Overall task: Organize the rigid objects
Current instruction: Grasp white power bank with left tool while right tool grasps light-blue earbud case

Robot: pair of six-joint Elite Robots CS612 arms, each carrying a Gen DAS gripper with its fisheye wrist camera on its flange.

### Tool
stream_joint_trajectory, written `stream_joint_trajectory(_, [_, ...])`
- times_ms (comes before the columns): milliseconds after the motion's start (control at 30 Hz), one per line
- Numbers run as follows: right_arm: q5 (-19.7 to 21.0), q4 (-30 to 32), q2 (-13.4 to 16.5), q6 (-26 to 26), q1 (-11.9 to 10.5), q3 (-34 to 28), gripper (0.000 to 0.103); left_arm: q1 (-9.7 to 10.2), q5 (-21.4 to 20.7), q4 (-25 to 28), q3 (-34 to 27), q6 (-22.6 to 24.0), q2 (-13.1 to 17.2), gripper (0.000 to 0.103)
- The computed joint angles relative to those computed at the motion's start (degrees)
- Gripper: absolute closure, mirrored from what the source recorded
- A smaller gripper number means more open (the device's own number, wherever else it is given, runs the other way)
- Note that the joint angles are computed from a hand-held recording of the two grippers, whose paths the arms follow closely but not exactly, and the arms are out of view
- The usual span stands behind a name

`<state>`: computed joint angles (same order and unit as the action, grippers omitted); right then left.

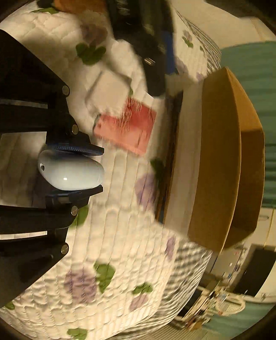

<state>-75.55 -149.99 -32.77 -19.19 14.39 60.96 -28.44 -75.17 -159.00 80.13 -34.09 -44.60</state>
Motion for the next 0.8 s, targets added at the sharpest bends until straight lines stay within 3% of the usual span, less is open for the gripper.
stream_joint_trajectory(233, [0.4, 1.6, 0.5, 0.8, -0.5, -1.3, 0.075, -0.08, -8.5, 5.1, 0.2, 1.3, 0.0, 0.042])
stream_joint_trajectory(433, [0.7, 1.8, 0.7, 1.6, -0.4, -1.5, 0.075, -0.37, -7.7, 8.7, -1.8, 1.1, 1.2, 0.042])
stream_joint_trajectory(633, [0.0, 2.5, 1.3, 1.5, 0.1, -2.4, 0.075, 0.37, -9.4, 6.5, -1.9, -1.9, 1.9, 0.041])
stream_joint_trajectory(800, [0.6, 0.9, 1.1, 2.1, 0.1, -1.7, 0.076, -0.52, -5.6, 5.0, -1.4, 0.5, 1.8, 0.046])
